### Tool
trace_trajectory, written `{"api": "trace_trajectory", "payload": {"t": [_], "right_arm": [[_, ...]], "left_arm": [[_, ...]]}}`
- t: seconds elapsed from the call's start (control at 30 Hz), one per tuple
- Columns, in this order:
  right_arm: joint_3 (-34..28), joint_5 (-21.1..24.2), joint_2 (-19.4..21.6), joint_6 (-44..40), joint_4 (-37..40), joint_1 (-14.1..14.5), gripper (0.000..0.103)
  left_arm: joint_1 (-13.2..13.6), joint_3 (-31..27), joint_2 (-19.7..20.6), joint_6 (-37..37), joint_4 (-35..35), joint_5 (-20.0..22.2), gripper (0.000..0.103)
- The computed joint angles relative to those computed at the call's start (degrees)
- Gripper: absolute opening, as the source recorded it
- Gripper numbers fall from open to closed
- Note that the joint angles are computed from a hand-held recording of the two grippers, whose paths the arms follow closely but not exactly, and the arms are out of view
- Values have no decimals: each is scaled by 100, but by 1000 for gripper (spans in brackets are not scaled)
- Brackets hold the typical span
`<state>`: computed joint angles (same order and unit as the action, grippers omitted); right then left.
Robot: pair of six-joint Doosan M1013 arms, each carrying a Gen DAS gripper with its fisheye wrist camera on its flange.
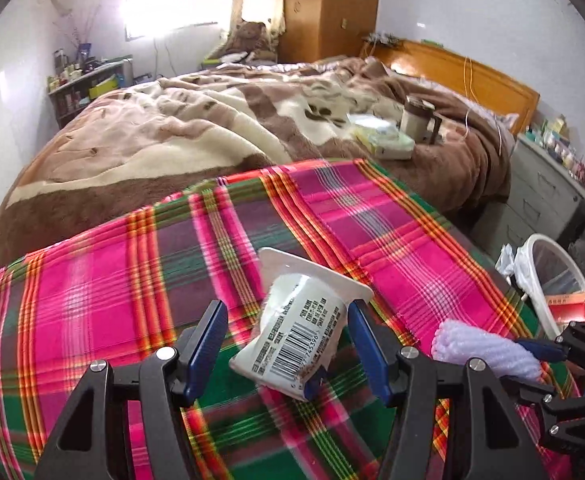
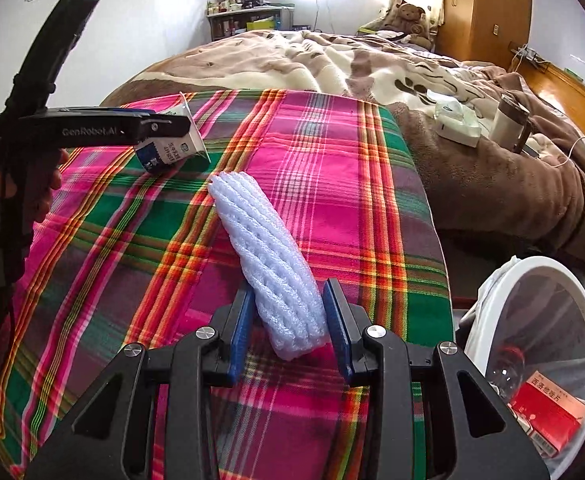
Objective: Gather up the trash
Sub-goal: 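Grasp the small white carton with the left tool while the right tool grasps the foam sleeve, then lift and carry the carton and foam sleeve over the wastebasket with both tools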
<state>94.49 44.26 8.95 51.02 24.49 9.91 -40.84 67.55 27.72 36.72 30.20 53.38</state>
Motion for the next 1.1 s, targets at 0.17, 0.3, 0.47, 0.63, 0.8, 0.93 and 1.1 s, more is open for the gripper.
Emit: {"api": "trace_trajectory", "payload": {"t": [0.17,0.3,0.47,0.63,0.8,0.93,1.1], "right_arm": [[-35,8,44,36,45,-37,36],[-36,34,50,15,90,-46,36],[-17,11,38,23,137,-51,36],[34,-82,-29,-39,254,-86,36],[127,-143,-180,-175,521,-197,36],[216,-210,-328,-270,714,-300,36],[326,-266,-521,-485,1035,-469,36]], "left_arm": [[-39,-186,166,167,-58,105,62],[-36,-205,184,103,-129,87,61],[-33,-213,188,-86,-153,175,48],[-110,-121,98,-417,35,172,48],[-297,-85,-3,-628,273,270,48],[-486,-115,-66,-758,438,368,48],[-735,-166,-135,-980,656,520,48]]}}
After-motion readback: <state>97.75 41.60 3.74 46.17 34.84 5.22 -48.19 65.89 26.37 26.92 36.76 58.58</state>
